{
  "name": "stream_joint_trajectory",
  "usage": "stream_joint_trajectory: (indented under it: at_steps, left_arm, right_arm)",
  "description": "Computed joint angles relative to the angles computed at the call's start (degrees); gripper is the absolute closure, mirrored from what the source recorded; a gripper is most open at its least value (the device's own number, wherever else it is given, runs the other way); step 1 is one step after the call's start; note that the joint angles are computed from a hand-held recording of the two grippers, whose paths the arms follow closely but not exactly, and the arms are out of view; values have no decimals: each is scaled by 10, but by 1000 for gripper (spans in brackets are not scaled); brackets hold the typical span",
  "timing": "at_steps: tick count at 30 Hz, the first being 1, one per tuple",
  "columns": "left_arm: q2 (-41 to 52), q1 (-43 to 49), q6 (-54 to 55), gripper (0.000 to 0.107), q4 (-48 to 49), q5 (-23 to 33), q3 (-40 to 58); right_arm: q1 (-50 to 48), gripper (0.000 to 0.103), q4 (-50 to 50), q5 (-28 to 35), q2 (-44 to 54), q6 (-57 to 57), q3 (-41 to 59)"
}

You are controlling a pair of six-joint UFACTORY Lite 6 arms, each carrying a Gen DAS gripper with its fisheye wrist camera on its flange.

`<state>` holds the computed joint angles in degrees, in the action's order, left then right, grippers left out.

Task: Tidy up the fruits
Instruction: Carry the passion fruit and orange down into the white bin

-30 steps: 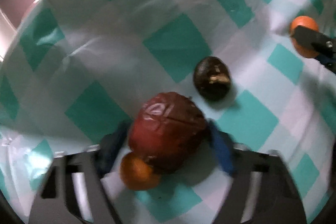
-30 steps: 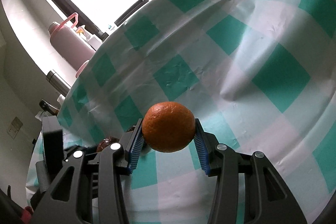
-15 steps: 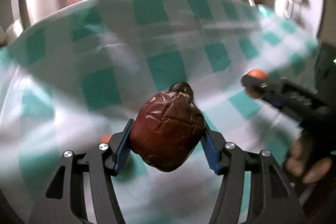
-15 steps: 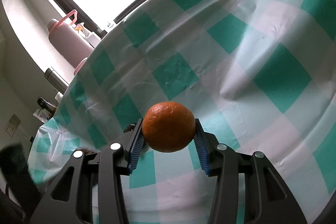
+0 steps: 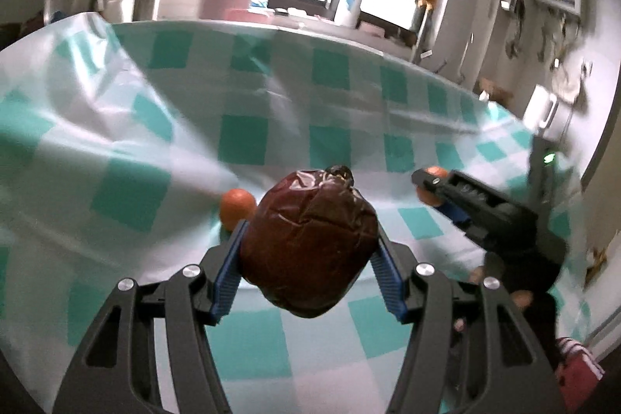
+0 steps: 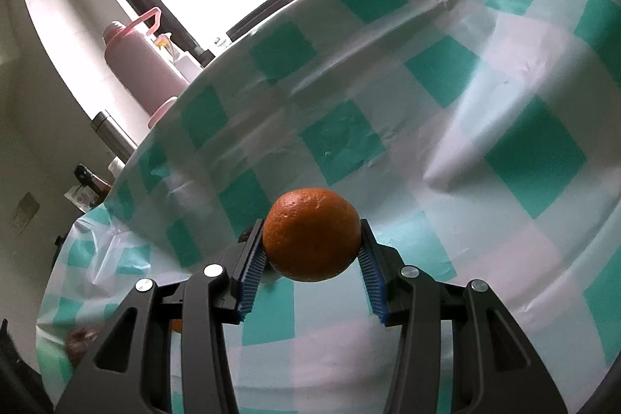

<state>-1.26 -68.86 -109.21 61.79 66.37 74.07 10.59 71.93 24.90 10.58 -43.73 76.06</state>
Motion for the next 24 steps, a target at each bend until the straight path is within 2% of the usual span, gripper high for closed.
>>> stream_joint_trajectory:
  at_steps: [6, 10, 11, 18, 20, 24]
  left_arm:
    - [7, -120, -40, 47, -12, 118, 36]
    - [39, -195, -55, 47, -35, 199, 85]
    - [46, -208, -60, 47, -43, 216, 93]
    - [51, -267, -121, 47, -82, 262, 81]
    - [65, -275, -127, 47, -93, 274, 89]
    - [74, -282, -145, 47, -104, 260, 86]
  right_arm:
    - [-2, 57, -8, 22, 6, -1, 11]
    - [-27, 57, -6, 128, 26, -4, 33]
    - [-30, 57, -22, 136, 13, 10, 22]
    - [-47, 57, -103, 185, -215, 18, -159]
    - [-64, 57, -135, 213, -271, 31, -189]
    - [-127, 57, -166, 293, -365, 27, -235]
